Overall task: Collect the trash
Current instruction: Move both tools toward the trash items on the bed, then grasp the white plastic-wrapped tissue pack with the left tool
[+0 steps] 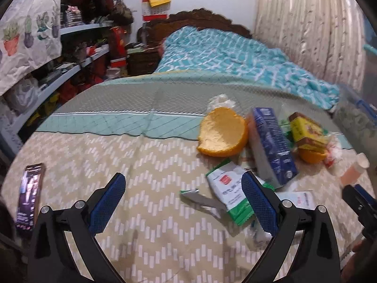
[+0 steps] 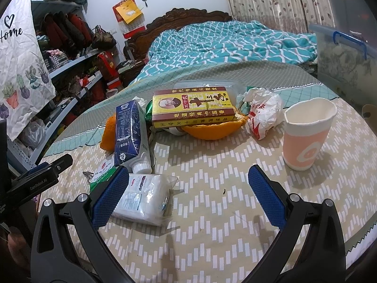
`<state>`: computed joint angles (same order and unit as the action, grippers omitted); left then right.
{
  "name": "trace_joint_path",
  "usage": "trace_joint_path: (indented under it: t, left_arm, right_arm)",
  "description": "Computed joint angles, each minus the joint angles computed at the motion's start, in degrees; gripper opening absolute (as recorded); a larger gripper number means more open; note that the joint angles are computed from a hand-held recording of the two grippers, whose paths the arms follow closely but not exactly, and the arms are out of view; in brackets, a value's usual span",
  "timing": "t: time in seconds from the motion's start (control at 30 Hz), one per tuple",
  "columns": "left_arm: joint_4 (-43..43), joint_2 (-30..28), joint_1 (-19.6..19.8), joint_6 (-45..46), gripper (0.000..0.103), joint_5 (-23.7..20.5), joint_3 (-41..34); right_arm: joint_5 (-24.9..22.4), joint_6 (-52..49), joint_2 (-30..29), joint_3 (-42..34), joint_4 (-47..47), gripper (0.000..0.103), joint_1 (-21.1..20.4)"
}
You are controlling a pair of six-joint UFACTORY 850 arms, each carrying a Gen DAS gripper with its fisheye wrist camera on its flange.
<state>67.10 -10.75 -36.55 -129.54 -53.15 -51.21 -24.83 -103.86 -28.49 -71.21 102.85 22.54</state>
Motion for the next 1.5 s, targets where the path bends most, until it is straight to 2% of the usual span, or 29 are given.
trace_joint_path:
  t: [0.3,0.43,0.5,0.57,0.67,0.73,0.83,0.97,1.1,1.17,1.23,1.37,1.4,1.47,1.5]
  left_arm:
    - [0.0,0.5,-0.1,-0.2,0.094,0.9,0.7]
    - [2.1,1.8,0.5,-0.4,0.093,5.3,1.9]
    - [3.6,2.6,0.8,-0.9,0.087,8.4,2.7]
    - [4.4,3.1,1.1,-1.2,0.081,10.7,3.2]
    - [7.0,3.7,1.7,-3.5,0.074,14.9,4.1]
    - [9.9,4.2,2.2,-6.1,0.071,18.1,4.8]
    - [11.2,3.7,2.1,-6.1,0.067,19.2,4.4]
    - [11.0,3.0,1.8,-4.2,0.066,20.1,3.6]
    - [11.7,2.7,2.4,-4.5,0.062,23.9,4.0]
    - [12.4,2.6,2.6,-5.3,0.061,25.6,4.5]
    - [13.5,2.9,2.9,-6.8,0.061,27.1,5.2]
    - [14.4,3.7,3.2,-8.6,0.066,27.7,6.2]
    - [14.7,4.0,3.2,-9.1,0.069,27.7,6.4]
    - [15.1,4.1,3.2,-9.9,0.082,27.5,6.5]
    - [15.4,4.1,3.2,-10.1,0.083,27.5,6.4]
  right_arm:
    - [0.0,0.2,0.0,0.1,-0.1,0.1,0.0]
    - [-0.9,-0.4,-0.1,0.1,0.5,0.098,-0.3]
    - [-1.2,1.8,-0.6,-0.6,-2.0,0.084,-0.7]
    - [-2.2,8.1,-1.9,-2.4,-8.3,0.063,-1.3]
    - [-4.1,17.5,-4.0,-5.0,-17.4,0.048,-1.9]
    - [-4.2,19.7,-4.6,-5.4,-19.9,0.045,-1.9]
    - [-4.4,20.6,-4.9,-5.7,-21.1,0.045,-1.8]
    - [-4.8,21.7,-5.4,-6.4,-23.0,0.045,-1.5]
    - [-4.0,24.1,-6.6,-7.9,-28.6,0.045,-0.1]
    - [-7.6,26.7,-7.4,-8.9,-32.8,0.045,0.2]
    - [-10.9,21.6,-6.4,-7.7,-34.4,0.044,1.4]
    - [-12.4,8.3,-3.2,-4.1,-28.2,0.045,2.1]
    - [-12.1,7.1,-2.8,-3.7,-27.0,0.045,2.0]
    - [-10.8,8.7,-3.0,-4.1,-26.7,0.046,1.7]
    - [-10.4,11.2,-3.6,-4.8,-27.4,0.046,1.4]
